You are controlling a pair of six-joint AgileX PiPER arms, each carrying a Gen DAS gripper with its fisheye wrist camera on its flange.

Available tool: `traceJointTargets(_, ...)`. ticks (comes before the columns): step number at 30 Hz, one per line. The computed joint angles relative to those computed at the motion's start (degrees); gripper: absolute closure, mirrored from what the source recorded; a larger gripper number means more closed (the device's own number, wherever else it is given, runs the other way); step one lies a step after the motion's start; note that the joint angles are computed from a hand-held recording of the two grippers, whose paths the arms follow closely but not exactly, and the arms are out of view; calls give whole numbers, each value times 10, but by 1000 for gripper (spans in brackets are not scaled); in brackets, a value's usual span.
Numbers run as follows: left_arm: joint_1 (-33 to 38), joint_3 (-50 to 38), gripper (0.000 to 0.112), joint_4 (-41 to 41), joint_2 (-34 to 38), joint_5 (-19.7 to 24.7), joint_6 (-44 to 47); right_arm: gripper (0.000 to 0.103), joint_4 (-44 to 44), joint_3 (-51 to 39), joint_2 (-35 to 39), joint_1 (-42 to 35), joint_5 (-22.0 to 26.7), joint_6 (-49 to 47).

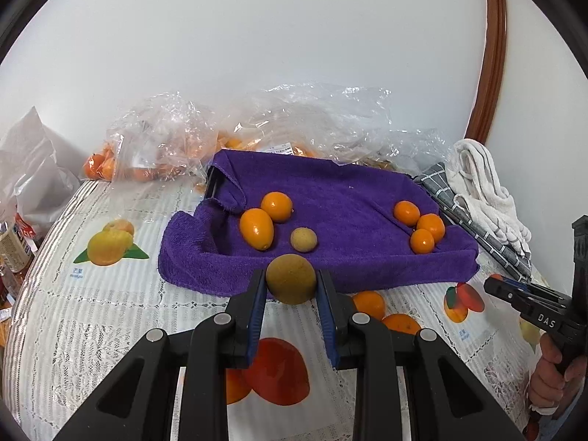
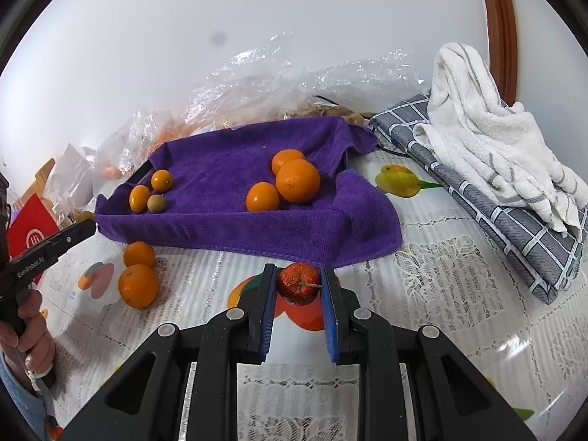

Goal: Organize fruits
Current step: 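Carry the green fruit onto the towel with the left tool while the right tool carries the red fruit there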

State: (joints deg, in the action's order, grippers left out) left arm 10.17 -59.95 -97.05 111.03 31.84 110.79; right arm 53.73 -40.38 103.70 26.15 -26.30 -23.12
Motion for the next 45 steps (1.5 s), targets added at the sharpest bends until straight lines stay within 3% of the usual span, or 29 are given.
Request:
traceJointTargets(13,15,-5,86,9,-24,13,-50,80,147,-33,-56,28,5,-169)
traceJointTargets(19,25,-46,86,102,-48,40,-172,80,234,-66,-63,37,-2,-281)
traceJointTargets(29,-2,-104,86,155,-37,23,-271,80,254,-142,-20,20,26,-323)
traceJointTargets(45,-42,-211,86,194,66,-30,-342,80,288,-278,69,-29,75,-396)
